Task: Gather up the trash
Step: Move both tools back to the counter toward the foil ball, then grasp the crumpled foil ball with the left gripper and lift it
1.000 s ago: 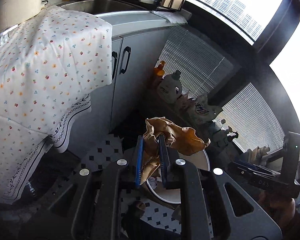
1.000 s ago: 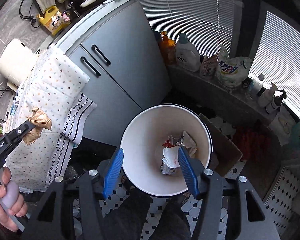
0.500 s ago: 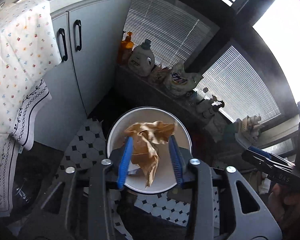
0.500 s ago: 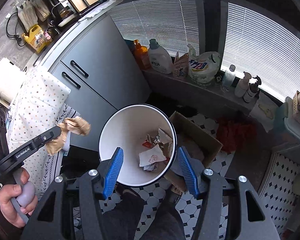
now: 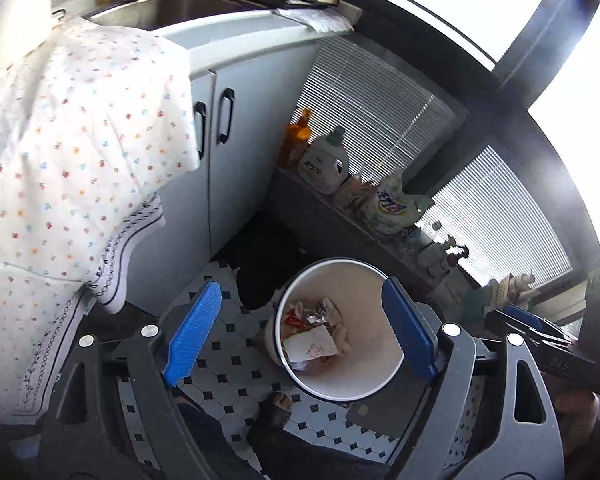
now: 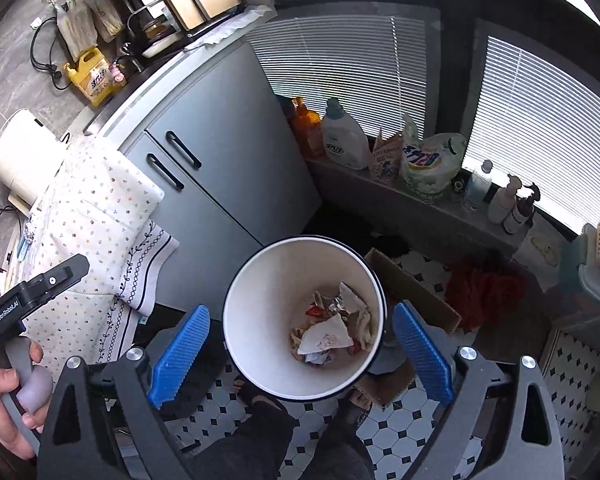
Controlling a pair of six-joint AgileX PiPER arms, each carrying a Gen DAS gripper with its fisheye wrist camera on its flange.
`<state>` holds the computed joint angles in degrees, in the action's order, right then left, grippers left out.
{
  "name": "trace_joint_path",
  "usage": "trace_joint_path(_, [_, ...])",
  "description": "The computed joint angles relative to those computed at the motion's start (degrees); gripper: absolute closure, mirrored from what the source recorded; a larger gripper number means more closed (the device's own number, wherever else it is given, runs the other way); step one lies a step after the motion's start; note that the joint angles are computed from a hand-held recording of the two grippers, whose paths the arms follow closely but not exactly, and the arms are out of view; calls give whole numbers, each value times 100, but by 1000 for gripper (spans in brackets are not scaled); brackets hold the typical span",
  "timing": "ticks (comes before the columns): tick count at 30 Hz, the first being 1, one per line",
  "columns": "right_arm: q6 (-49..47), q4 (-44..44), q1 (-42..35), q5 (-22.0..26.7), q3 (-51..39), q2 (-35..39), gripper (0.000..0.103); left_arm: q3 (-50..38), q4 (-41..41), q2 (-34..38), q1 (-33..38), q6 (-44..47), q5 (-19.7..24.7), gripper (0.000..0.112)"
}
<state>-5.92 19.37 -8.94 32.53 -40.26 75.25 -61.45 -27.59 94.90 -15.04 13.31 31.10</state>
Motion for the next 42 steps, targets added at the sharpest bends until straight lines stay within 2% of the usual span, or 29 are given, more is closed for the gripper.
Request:
trace_joint_path(5, [482,-157,896,-85,-793,469,8,-46,301,-423,867,-111,100,28])
trace_joint_path(12, [1637,-968,2123,-46,-1941,1201,8,-293,-135,-503,2334,495,360,28])
trace_joint_path(18, [2707,-1691,2987,211,-2957,1920,8,-934,-589,-111,3431,1251,662,28])
trace_joint_path(24, [3762,-2529,3657,599,-4055,2632,8,-1922,-905,662,4134,1697,1040,28])
trace_joint_path(30, [4537,-3218,4172,1239,-5389,3459,8,-2927,-1054,1511,4532,1756,1209,28])
trace_joint_path(32, [4693,-3346,4289,1486,-5886,3765,8,-3302,-1125,1822,4607,1808,1324,32])
trace_joint_path(36, [4941,-3603,4528,2107,-7079,4464,8,-4270,-1074,2560,4709,1673,1713,42])
trace_joint_path(42, [5086,-3840,4839,3289,-9316,5651,8,-5915,-797,3669,4789,1321,2304,42])
